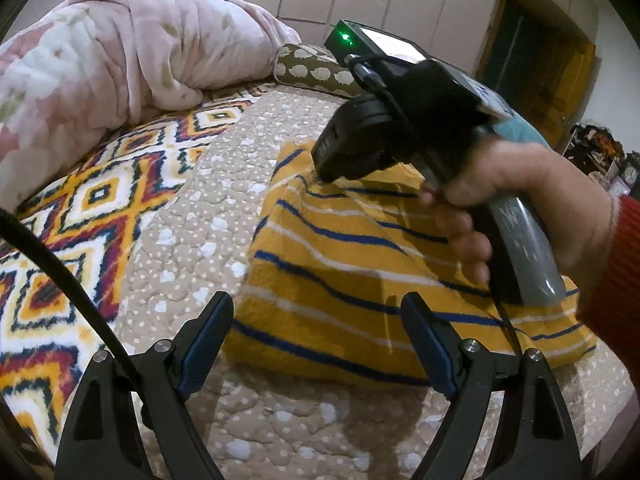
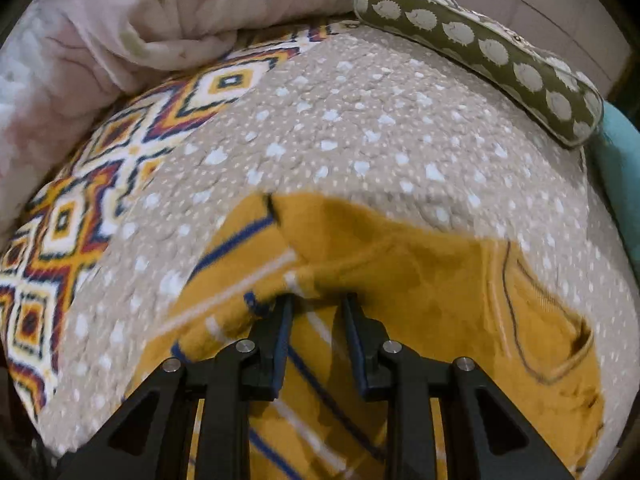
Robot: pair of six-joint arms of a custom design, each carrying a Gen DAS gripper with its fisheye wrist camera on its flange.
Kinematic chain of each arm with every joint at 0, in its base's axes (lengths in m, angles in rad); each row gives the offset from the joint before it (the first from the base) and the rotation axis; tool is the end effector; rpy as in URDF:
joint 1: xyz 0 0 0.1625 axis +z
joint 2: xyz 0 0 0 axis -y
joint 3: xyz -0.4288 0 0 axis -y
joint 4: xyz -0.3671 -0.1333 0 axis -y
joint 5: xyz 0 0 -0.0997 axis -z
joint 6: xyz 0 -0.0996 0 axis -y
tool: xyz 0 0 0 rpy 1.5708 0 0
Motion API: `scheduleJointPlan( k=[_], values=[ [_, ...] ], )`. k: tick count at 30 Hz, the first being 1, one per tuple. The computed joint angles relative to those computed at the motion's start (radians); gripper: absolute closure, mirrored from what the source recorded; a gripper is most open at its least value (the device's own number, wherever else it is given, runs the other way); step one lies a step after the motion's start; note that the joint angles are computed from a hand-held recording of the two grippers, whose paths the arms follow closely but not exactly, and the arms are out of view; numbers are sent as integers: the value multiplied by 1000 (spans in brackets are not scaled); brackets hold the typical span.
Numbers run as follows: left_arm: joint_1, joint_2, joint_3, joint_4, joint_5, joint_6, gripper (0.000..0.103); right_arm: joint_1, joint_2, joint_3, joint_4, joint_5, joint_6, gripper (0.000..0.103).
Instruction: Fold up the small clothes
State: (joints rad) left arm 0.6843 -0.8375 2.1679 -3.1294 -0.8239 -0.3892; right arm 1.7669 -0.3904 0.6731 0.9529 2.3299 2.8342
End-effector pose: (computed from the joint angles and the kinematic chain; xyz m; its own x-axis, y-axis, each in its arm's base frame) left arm -0.2511 -0.4642 0.0759 -0.8257 0.2025 -0.5264 0.4771 0.7486 -0.4604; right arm 0.1957 -0.6531 0.1223 -0.6646 -0.2033 0.7190 -0.4040 0.9072 -0.1169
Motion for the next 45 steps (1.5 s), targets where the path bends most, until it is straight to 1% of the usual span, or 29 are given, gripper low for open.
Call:
scheduleJointPlan(
  k=[3, 4, 7, 9, 11, 12, 13, 14, 15, 16, 17, 18, 19, 20, 21, 22, 24, 26, 28, 29, 31, 33, 36, 38, 39, 41, 43, 44, 45],
  values=[
    [11, -8, -1, -8, -16, -5, 18, 1, 73, -151, 136, 12, 44, 74],
    [15, -8, -3, -6, -19, -9, 18, 7, 85, -166, 156, 22, 47, 74],
    [20, -6, -7, 8, -13, -20, 18, 25, 156, -300, 265, 62, 54, 74],
    [21, -3, -12, 19, -1, -21, 18, 36, 163, -320, 276, 75, 47, 74],
    [25, 0, -16, 32, 6, -24, 18, 48, 118, -256, 235, 78, 35, 68],
    [27, 0, -17, 41, 10, -27, 18, 54, 82, -200, 202, 80, 30, 63],
    [29, 0, -19, 45, 15, -28, 18, 60, 28, -119, 160, 78, 26, 60],
    [30, 0, -19, 46, 19, -28, 18, 63, 2, -80, 141, 77, 24, 59],
    [30, 0, -18, 46, 26, -29, 18, 67, -44, -9, 103, 82, 21, 57],
    [26, 1, -16, 43, 40, -28, 18, 70, -112, 96, 57, 95, 28, 56],
    [21, 2, -13, 39, 55, -27, 18, 68, -155, 159, 24, 98, 29, 56],
    [13, 5, -8, 32, 76, -23, 18, 63, -222, 264, -38, 97, 32, 56],
    [7, 7, -5, 27, 89, -20, 18, 54, -297, 368, -63, 96, 75, 56],
    [0, 10, -2, 21, 103, -16, 18, 46, -354, 448, -122, 91, 76, 56],
    [-8, 13, 2, 19, 118, -16, 18, 33, -432, 553, -187, 77, 91, 56],
    [-21, 15, 6, 25, 132, -23, 18, 13, -518, 657, -233, 46, 123, 56],
    [-43, 13, 16, 37, 134, -38, 18, -35, -676, 842, -333, -6, 152, 56],
    [-62, 7, 14, 87, 96, -73, 18, -87, -803, 978, -409, -36, 150, 56],
    [-84, 9, 10, 124, 43, -93, 18, -155, -905, 1079, -458, -63, 143, 56],
    [-99, 15, 5, 149, 24, -97, 18, -187, -940, 1110, -469, -76, 148, 56],
    [-126, 30, -3, 193, 4, -104, 18, -266, -1027, 1183, -514, -120, 142, 56],
    [-149, 50, -14, 231, -8, -121, 18, -329, -1101, 1234, -545, -159, 148, 56],
    [-171, 87, -46, 300, -28, -151, 18, -449, -1228, 1305, -560, -329, 155, 55],
    [-178, 108, -64, 337, -33, -165, 18, -514, -1299, 1350, -575, -427, 137, 55],
    [-183, 121, -76, 368, -37, -176, 18, -526, -1313, 1362, -582, -450, 132, 55],
    [-183, 139, -92, 407, -37, -187, 18, -572, -1356, 1395, -593, -528, 108, 54],
    [-198, 155, -94, 423, -6, -209, 17, -633, -1394, 1427, -600, -633, 85, 48],
    [-203, 158, -95, 432, 3, -222, 17, -661, -1403, 1437, -601, -679, 77, 46],
    [-202, 158, -96, 438, 4, -231, 15, -702, -1421, 1453, -597, -743, 66, 43]
  ],
)
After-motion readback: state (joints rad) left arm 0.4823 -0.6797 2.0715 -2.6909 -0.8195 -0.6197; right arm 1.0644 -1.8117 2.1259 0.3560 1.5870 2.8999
